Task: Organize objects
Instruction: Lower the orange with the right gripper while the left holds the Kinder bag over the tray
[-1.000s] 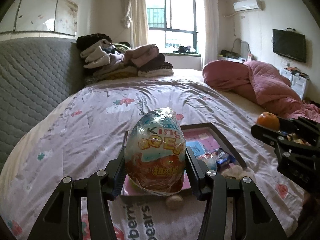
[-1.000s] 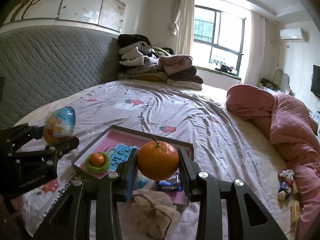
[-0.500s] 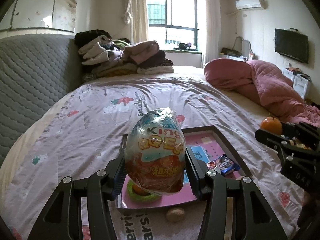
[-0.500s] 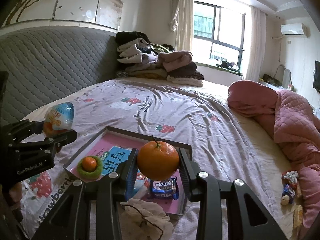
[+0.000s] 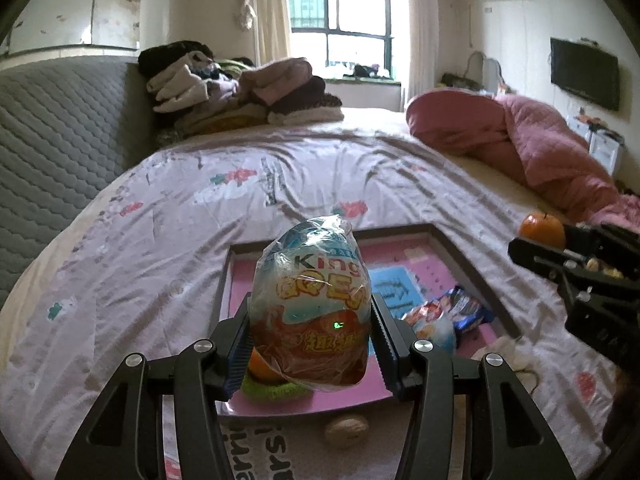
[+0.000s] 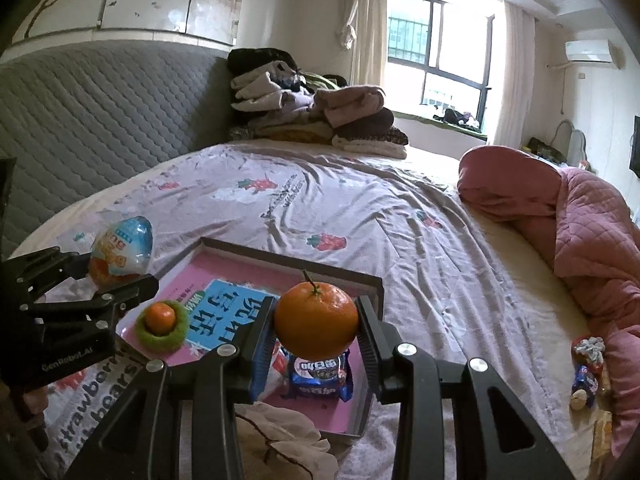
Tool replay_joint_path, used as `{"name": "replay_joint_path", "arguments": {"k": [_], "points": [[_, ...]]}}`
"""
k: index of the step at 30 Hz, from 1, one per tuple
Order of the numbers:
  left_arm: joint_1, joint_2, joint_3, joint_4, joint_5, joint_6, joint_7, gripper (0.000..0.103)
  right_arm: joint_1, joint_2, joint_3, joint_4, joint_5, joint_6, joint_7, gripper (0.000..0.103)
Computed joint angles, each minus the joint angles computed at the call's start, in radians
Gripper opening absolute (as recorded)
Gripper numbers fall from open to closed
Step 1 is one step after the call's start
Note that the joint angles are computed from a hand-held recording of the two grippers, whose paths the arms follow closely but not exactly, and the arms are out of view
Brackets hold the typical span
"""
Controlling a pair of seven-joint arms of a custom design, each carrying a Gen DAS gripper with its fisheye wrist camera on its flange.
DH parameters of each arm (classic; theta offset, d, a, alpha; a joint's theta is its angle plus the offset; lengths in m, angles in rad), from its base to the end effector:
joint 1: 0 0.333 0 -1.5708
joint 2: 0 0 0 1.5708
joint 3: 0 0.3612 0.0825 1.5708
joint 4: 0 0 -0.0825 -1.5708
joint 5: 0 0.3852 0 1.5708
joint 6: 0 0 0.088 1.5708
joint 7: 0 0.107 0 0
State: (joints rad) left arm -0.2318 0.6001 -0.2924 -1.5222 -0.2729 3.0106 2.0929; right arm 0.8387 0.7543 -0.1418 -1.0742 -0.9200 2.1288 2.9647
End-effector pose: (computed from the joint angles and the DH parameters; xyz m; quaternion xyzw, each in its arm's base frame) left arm 0.7106 -0.3193 0.4620 -0.3916 0.8032 -0.3994 0.2048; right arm 0.6234 0.5338 0.4689 -0.5437 0.6966 -0.3978 0.2468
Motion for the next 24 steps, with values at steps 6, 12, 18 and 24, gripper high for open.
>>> {"name": "replay_joint_path", "arguments": {"k": [6, 12, 18, 24], "points": [[-0.036, 0.031, 0.04, 0.017, 0.03, -0.025, -0.027, 0.055, -0.019, 0.02, 0.014, -0.004, 0.04, 0.009, -0.021, 0.039], [-0.053, 0.06, 0.054, 0.039, 0.056, -0.055, -0.045, 0.055, -0.032, 0.048, 0.015, 0.0, 0.083, -0.015, -0.035, 0.039], [-0.055, 0.079, 0.046, 0.052, 0.07, -0.076, -0.042, 0.055, -0.046, 0.049, 0.018, -0.034, 0.108, 0.014, -0.015, 0.039], [-0.067, 0.097, 0.054, 0.069, 0.081, -0.095, -0.044, 0.055, -0.052, 0.063, 0.024, -0.035, 0.127, 0.028, -0.022, 0.039]]}}
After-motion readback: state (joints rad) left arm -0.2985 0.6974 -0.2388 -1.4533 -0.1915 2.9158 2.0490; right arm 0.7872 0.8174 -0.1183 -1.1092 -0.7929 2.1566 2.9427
